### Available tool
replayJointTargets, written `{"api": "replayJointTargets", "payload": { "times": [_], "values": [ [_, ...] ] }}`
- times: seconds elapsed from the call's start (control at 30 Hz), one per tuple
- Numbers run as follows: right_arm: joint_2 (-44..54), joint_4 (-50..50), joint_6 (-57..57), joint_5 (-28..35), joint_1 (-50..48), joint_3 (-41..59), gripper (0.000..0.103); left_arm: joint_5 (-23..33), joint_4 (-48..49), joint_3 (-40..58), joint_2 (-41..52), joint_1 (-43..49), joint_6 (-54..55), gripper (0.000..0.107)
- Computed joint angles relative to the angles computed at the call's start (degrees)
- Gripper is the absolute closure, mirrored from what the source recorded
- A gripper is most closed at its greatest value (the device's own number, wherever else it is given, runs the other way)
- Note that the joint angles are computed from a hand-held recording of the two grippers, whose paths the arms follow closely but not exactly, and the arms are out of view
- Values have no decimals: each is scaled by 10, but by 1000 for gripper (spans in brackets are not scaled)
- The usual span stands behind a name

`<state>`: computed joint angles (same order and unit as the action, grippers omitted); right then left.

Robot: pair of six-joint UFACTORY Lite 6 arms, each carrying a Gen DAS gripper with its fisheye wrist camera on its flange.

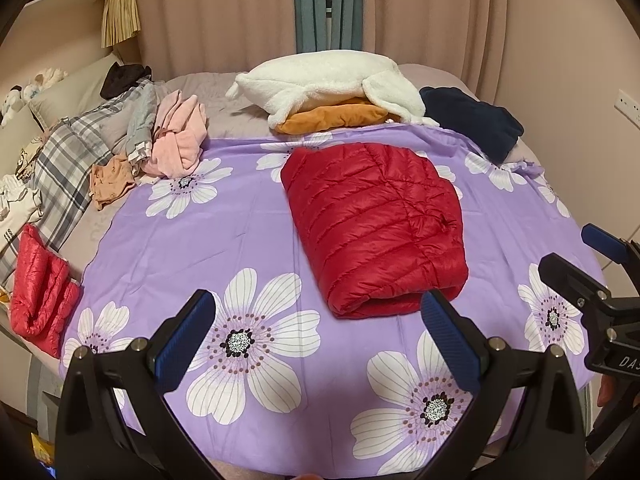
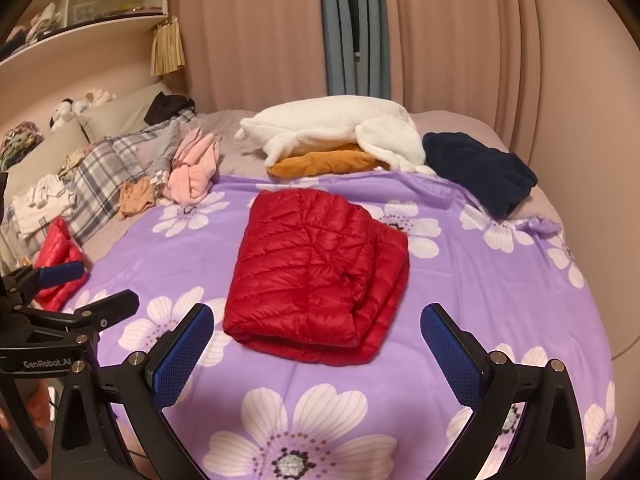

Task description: Fold large clothes

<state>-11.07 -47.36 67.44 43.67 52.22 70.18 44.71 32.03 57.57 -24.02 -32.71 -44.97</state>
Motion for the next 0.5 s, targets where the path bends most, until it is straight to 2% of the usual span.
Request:
{"api": "replayJointTargets", "payload": {
  "times": [0.5],
  "values": [
    [4,-3,-2,7,9,6,1,11,7,3,-1,-10,-9,4]
  ]
}}
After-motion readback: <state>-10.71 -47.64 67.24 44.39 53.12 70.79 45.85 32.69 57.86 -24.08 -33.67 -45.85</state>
